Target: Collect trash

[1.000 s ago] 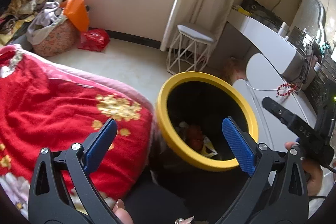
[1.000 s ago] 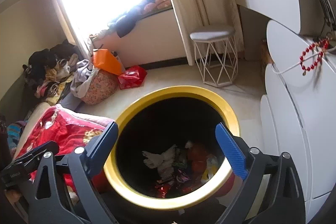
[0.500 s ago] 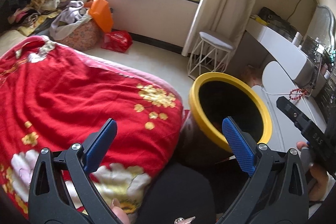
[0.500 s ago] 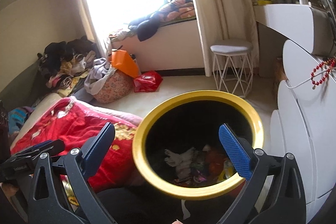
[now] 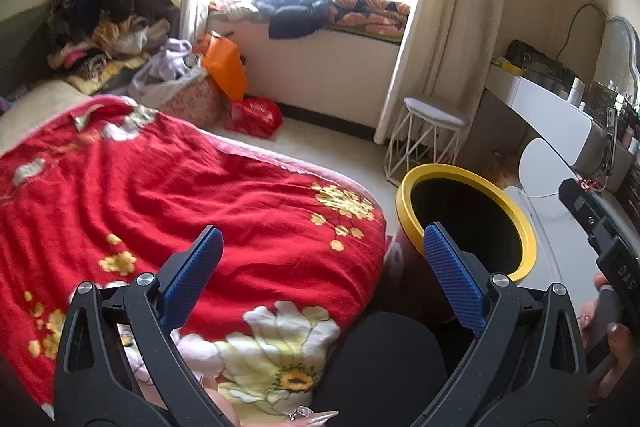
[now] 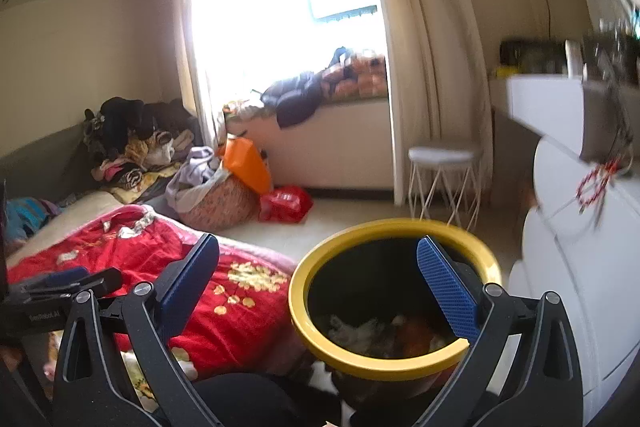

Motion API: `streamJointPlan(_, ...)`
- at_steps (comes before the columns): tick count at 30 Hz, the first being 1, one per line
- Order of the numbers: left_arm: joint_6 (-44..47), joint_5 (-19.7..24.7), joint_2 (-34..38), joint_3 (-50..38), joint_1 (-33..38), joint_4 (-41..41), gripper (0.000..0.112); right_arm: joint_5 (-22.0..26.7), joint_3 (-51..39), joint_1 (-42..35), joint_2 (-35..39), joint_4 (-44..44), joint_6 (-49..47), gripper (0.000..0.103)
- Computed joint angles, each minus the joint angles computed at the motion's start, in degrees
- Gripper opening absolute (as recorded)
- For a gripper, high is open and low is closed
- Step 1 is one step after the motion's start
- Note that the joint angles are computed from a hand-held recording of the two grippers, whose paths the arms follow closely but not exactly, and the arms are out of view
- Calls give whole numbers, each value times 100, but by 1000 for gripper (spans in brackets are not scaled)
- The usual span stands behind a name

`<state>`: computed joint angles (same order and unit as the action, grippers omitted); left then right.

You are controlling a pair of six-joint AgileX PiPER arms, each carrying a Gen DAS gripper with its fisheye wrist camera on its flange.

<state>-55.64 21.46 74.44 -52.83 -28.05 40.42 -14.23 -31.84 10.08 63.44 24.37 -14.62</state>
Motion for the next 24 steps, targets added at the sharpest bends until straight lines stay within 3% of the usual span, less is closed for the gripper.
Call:
streamJointPlan(4,-926,44,-266,323,-109,879,92,-827,380,673,-263,1407,-1462,97)
streamJointPlan(7,-2113,192,-505,637,-299,2066,92,-1349,587,1037,-362,1890,-1846,97)
streamJointPlan(9,-2487,241,-595,748,-357,2441,92,-1537,639,1134,-369,1981,-1937,97)
streamJointPlan(12,-2634,219,-653,823,-354,2596,92,-1788,749,1327,-374,2091,-1995,97)
streamJointPlan(24,-2383,220,-687,816,-345,2289,92,-1803,788,1348,-261,1895,-1820,97)
